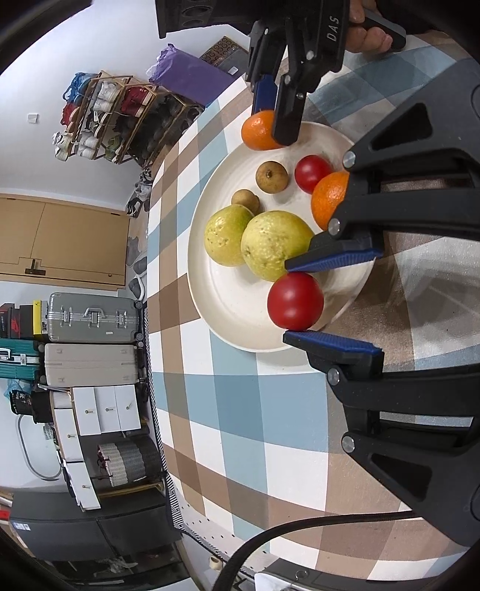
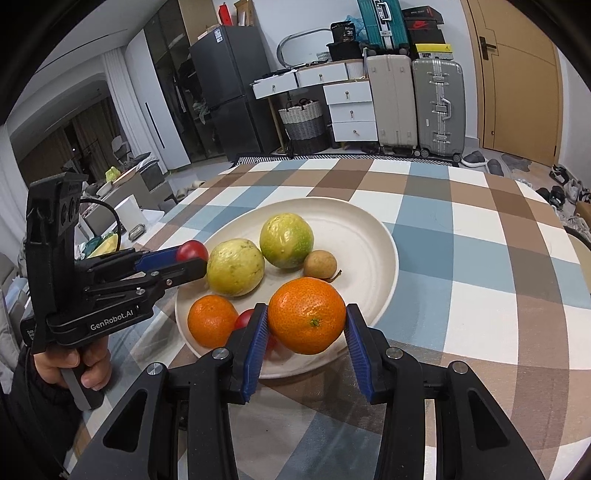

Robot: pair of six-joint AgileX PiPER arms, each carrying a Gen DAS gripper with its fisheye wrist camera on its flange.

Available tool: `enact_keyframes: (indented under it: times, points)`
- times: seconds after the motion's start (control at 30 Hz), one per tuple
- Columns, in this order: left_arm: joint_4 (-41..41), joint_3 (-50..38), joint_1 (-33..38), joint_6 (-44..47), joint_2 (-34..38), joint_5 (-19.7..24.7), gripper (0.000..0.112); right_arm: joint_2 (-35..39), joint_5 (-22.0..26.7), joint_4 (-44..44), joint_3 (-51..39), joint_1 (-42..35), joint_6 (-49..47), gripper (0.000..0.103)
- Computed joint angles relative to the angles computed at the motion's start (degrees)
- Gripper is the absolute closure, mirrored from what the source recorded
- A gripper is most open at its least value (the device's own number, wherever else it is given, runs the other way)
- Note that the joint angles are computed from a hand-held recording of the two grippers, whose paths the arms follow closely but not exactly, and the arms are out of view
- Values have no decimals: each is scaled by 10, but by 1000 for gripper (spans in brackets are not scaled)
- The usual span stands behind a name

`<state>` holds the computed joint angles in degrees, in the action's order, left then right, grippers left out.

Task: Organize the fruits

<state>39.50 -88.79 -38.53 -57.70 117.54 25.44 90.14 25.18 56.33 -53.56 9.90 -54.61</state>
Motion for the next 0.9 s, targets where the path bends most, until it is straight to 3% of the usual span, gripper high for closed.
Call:
enact_keyframes:
  times: [0.9]
  points:
    - [-29,-13,-8,34,9,11,83,9,-24,17,2,8,-5,60]
